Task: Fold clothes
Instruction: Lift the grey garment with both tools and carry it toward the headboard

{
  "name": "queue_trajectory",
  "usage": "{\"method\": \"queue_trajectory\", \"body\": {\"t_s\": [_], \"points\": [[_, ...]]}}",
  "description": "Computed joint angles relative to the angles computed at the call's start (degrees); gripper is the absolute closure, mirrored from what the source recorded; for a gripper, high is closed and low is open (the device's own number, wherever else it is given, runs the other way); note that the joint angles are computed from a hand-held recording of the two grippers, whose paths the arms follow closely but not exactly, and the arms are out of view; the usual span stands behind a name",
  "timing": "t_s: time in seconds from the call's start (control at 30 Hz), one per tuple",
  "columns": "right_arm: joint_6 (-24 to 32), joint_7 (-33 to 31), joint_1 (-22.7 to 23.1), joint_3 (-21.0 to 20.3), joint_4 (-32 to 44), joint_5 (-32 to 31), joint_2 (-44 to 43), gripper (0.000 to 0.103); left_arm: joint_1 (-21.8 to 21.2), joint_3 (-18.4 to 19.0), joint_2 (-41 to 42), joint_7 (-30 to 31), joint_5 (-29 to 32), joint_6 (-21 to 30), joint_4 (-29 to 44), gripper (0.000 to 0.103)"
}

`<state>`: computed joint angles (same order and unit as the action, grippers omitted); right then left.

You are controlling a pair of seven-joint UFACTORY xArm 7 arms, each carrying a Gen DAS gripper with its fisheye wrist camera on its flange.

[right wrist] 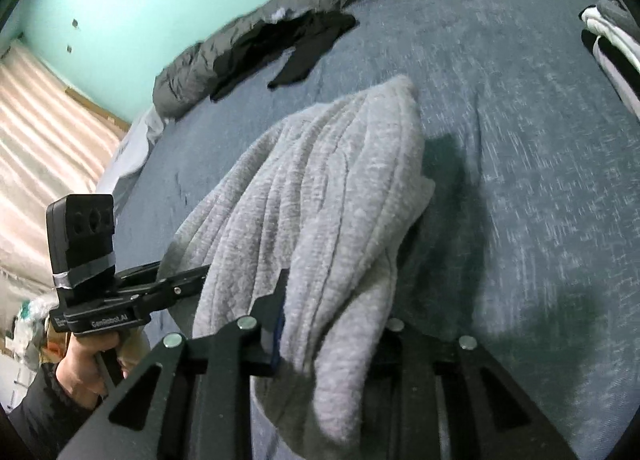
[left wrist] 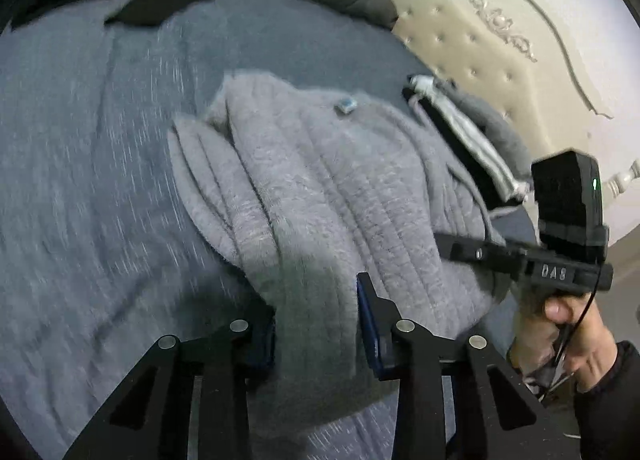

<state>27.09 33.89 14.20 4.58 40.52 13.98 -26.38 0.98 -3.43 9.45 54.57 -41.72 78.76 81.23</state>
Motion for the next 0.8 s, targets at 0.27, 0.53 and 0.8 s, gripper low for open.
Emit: {"method": "queue_trajectory", "body": {"t_s": [0.27,0.53,0.8], "points": [[3.28,-1.24,0.95,-1.23,-3.86,3.34,0.48,0.051,-0.80,0.07,0.87,-3.10,1.92,-4.14,-5.40,0.033],[-0.74,-8.04,4.34,-4.81,-6.90,10.61,1.04,0.032,-1.34,-1.15,1.77,-2.31,0.84,-5.55,-6.61,0.030],[-5.23,-8.54,4.83,-3.54,-6.56,14.02,2.96,0.059,-1.78,-1.79,1.04,-1.78,-1.76,-4.28,-7.56,0.060]]}}
